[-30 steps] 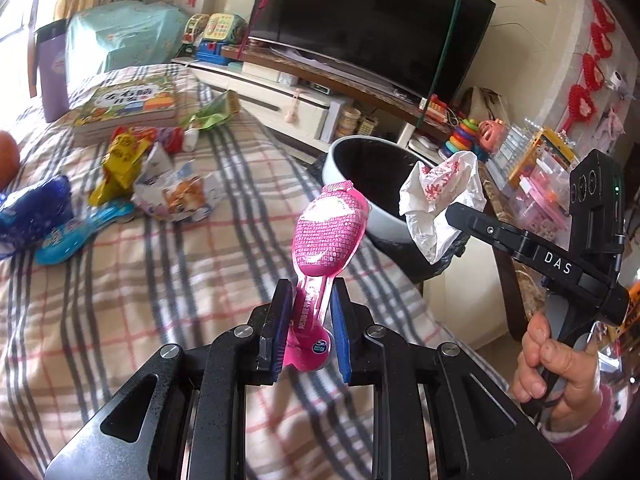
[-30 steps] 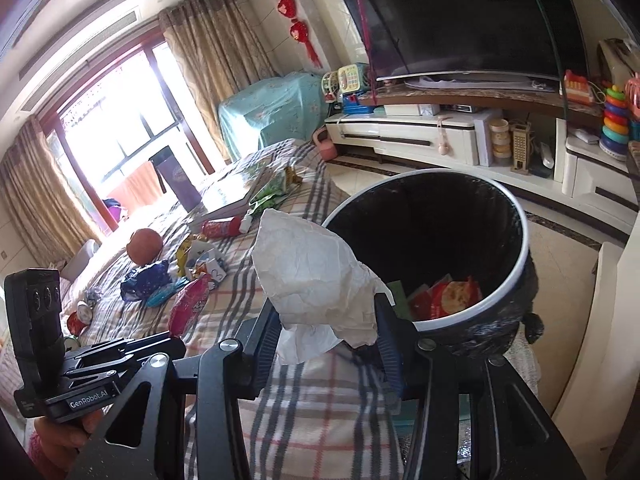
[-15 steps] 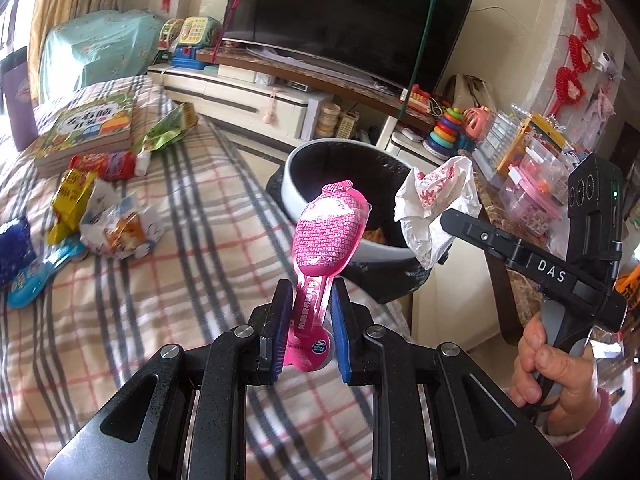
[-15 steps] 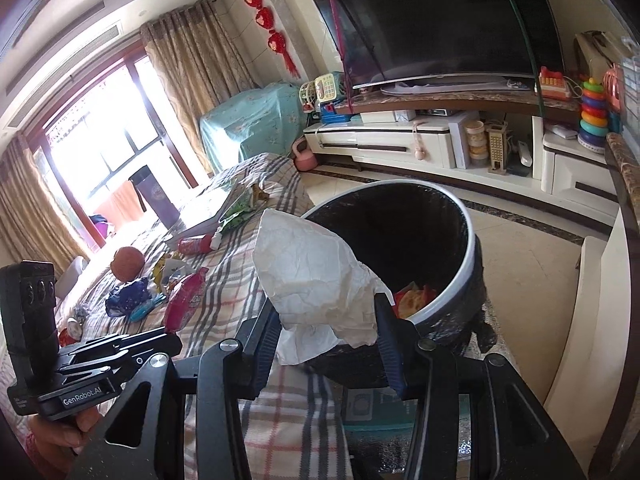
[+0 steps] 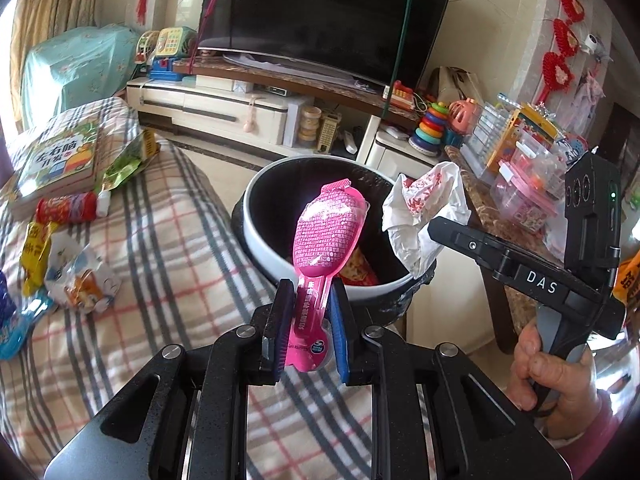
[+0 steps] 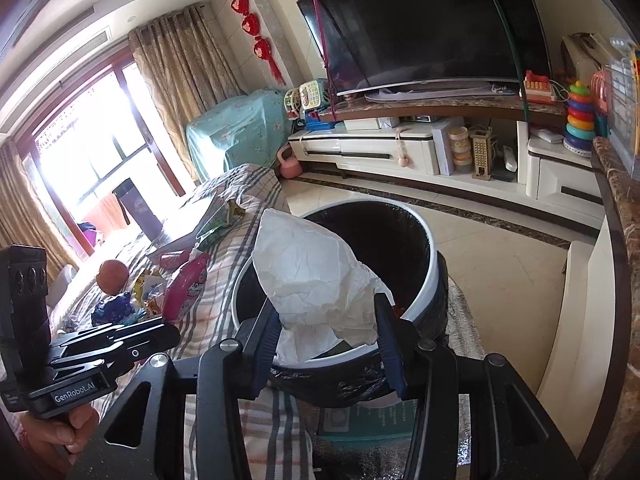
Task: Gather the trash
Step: 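Carry the hairbrush and tissue over the bin and open both tools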
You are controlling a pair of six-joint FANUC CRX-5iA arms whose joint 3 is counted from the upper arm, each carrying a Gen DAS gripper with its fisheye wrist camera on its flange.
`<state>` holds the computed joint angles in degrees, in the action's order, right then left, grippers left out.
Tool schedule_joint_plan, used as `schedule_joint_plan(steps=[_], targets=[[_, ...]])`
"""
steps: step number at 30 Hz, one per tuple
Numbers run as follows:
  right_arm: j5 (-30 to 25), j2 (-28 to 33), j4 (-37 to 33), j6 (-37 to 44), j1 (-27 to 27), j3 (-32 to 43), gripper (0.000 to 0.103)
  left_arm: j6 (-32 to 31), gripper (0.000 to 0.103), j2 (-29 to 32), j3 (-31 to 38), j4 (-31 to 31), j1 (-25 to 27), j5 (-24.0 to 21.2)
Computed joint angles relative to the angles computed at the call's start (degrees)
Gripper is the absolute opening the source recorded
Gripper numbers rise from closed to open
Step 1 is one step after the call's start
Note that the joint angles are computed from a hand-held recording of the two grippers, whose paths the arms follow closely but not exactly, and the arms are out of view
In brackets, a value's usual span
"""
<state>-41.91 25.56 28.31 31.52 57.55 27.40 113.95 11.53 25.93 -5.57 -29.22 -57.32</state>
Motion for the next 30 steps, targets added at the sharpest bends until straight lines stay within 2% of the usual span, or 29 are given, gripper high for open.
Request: schedule_joint_plan(steps=[21, 30], targets=[[-5.0, 4.8, -3.5, 6.1, -1.6, 8.8, 0.046, -3.6, 0.015, 7.6, 9.7, 0.7, 0.7, -4.3], [-7.7, 7.0, -6.4, 9.1, -2.4, 13.1, 0.046, -4.7, 0.015, 9.5, 11.4, 3.1, 2.0, -4.8]])
